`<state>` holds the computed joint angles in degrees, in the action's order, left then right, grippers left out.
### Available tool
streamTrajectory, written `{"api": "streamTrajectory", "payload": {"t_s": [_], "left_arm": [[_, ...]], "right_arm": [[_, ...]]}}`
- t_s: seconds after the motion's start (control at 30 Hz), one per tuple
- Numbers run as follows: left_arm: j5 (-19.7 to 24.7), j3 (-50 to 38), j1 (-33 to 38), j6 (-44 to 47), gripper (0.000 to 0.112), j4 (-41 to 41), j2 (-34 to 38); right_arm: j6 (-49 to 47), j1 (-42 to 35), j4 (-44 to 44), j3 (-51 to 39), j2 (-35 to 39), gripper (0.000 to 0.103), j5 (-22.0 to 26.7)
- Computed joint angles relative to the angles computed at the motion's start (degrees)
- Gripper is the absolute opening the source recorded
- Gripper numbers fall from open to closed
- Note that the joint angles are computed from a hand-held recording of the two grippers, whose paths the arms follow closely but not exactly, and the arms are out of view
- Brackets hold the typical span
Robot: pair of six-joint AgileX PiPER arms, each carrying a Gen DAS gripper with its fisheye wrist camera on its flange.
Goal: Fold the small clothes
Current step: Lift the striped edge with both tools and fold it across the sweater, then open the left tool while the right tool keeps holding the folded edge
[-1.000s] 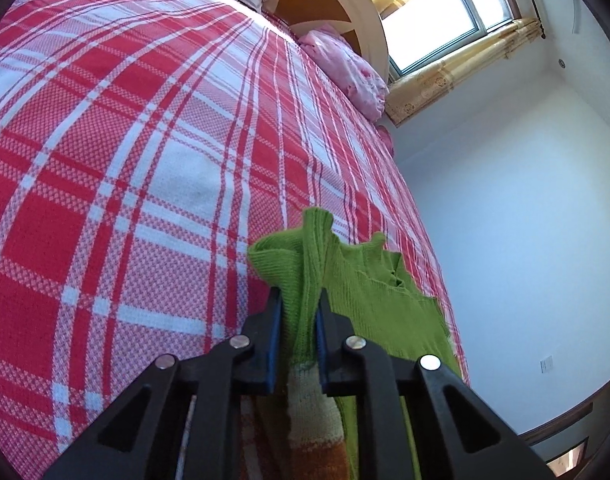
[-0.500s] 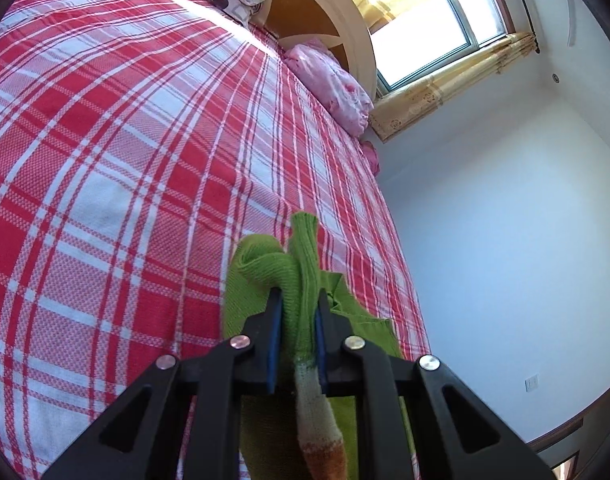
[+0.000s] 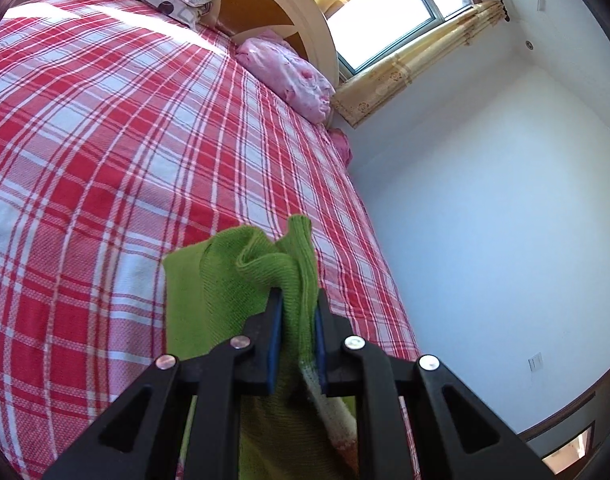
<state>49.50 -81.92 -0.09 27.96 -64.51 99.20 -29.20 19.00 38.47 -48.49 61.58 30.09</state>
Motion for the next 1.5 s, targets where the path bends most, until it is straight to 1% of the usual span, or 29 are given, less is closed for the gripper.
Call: {"api": "streamTrajectory", "payload": {"t_s": [0.13, 0.23, 0.4, 0.6, 0.73, 0.93, 0.97, 1.0, 1.03, 1.13, 1.2, 1.23, 1.27, 1.3, 1.33, 1.37, 1.43, 1.47, 1.5], "left_arm": [[-2.71, -2.65, -4.95, -4.43, 0.015, 4.40, 0.84], [-3.51, -4.42, -7.80, -6.43, 0.015, 6.31, 1.75], [-5.19, -7.96, -12.99, -10.41, 0.014, 11.42, 4.24], [-6.10, -12.41, -19.05, -16.49, 0.014, 17.86, 8.14], [-6.53, -15.23, -22.27, -20.05, 0.014, 21.69, 10.23], [-7.26, -19.21, -26.81, -25.88, 0.014, 28.75, 13.45], [-7.32, -19.79, -27.38, -26.44, 0.011, 29.32, 14.04], [-7.21, -20.85, -28.07, -27.36, 0.011, 30.60, 14.98], [-7.34, -21.83, -28.83, -28.13, 0.004, 31.93, 15.86], [-6.92, -23.96, -31.89, -33.24, 0.003, 39.72, 17.28], [-7.86, -21.94, -32.94, -33.63, 0.003, 41.17, 15.64], [-9.11, -19.69, -33.35, -33.46, 0.009, 41.87, 13.78], [-10.31, -17.49, -33.66, -33.18, 0.017, 42.90, 11.95], [-12.31, -13.97, -33.95, -32.60, 0.022, 44.16, 9.21], [-14.69, -9.77, -34.10, -32.30, 0.036, 45.97, 5.98], [-17.16, -5.16, -34.14, -33.41, 0.052, 49.01, 2.36], [-23.46, 4.58, -33.54, -35.63, 0.063, 54.04, -4.98], [-25.81, 9.51, -33.30, -38.10, 0.065, 58.67, -8.91], [-27.06, 12.62, -33.33, -41.93, 0.066, 64.05, -11.44]], "right_arm": [[-10.25, -10.48, 10.39, 1.10, -1.25, 0.006, 7.73], [-15.25, -17.55, 14.62, 1.83, -1.52, 0.006, 13.02], [-21.60, -27.73, 18.72, 3.51, -0.71, 0.006, 20.38], [-25.93, -37.62, 20.19, 4.81, 0.88, 0.006, 27.17], [-28.01, -42.69, 20.22, 5.46, 2.13, 0.006, 29.71], [-28.47, -48.36, 19.81, 6.11, 7.16, 0.006, 31.86], [-28.41, -49.17, 19.68, 6.11, 8.36, 0.006, 32.37], [-28.56, -49.97, 19.79, 6.20, 9.39, 0.006, 32.92], [-28.82, -50.51, 19.82, 6.31, 9.89, 0.006, 33.23], [-29.33, -51.02, 19.97, 6.57, 10.95, 0.006, 33.47], [-30.77, -51.78, 20.64, 6.69, 11.19, 0.008, 34.31], [-31.80, -52.45, 21.05, 6.81, 11.37, 0.008, 34.87], [-32.69, -53.33, 21.59, 6.90, 11.59, 0.011, 35.66], [-32.66, -54.04, 21.68, 6.93, 11.42, 0.020, 35.74], [-32.84, -54.79, 21.82, 7.18, 10.89, 0.027, 35.49], [-33.33, -55.70, 22.38, 7.47, 9.75, 0.034, 34.92], [-33.64, -56.84, 22.98, 7.47, 6.57, 0.036, 32.96], [-33.89, -57.14, 23.54, 6.99, 5.21, 0.036, 32.41], [-34.21, -57.17, 24.20, 6.55, 4.77, 0.036, 32.48]]}}
